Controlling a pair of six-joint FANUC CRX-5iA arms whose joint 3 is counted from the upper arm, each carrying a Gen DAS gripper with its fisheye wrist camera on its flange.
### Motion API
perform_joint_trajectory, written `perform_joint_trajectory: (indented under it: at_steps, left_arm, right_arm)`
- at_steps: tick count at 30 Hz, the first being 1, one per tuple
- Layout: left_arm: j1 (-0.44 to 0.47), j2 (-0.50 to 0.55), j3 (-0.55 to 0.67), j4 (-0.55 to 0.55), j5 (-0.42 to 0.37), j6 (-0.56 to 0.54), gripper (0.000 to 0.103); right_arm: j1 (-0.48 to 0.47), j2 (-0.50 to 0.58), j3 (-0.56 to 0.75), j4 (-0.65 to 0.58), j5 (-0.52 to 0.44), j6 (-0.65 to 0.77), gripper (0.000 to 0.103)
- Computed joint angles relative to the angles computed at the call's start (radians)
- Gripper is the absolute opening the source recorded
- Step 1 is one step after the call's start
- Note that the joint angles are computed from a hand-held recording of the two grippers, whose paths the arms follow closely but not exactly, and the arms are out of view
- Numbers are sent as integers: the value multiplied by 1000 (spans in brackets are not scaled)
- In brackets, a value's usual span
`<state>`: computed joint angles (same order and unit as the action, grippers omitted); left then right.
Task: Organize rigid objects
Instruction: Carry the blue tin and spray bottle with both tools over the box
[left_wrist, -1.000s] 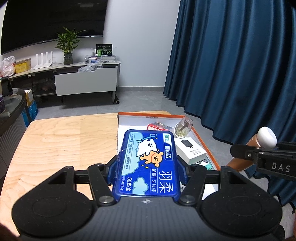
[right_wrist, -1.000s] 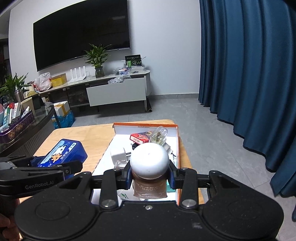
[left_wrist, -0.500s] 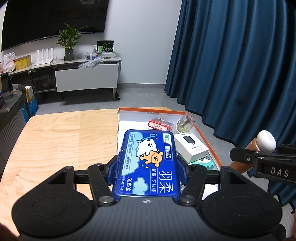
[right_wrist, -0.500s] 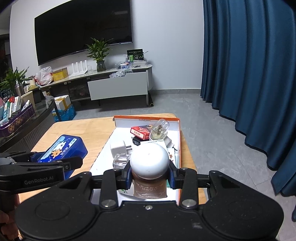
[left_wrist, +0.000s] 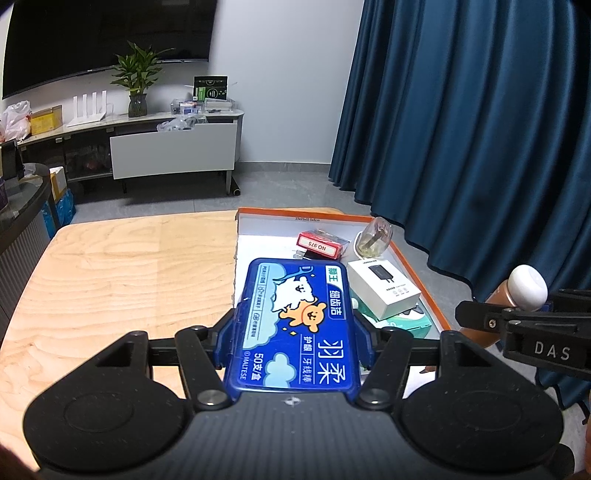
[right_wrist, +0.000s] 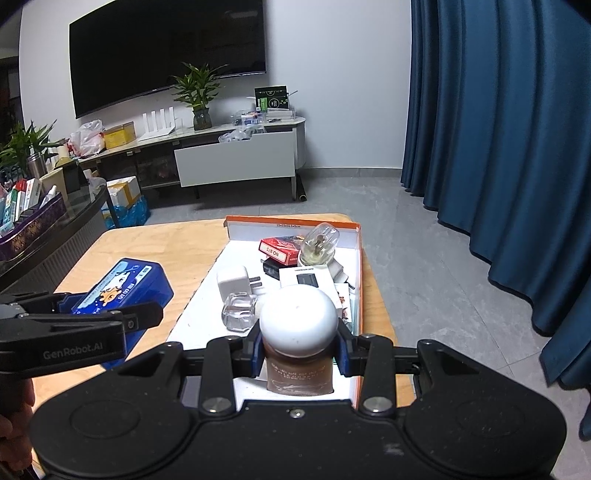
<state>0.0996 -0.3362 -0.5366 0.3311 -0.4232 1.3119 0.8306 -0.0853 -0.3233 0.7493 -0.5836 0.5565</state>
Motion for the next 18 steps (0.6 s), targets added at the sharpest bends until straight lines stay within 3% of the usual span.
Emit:
perform_joint_trajectory:
  at_steps: [18]
  left_arm:
    - [11,46,21,12,-15,-10,63]
  right_arm:
    - [-13,98,126,-161,-66,155,46]
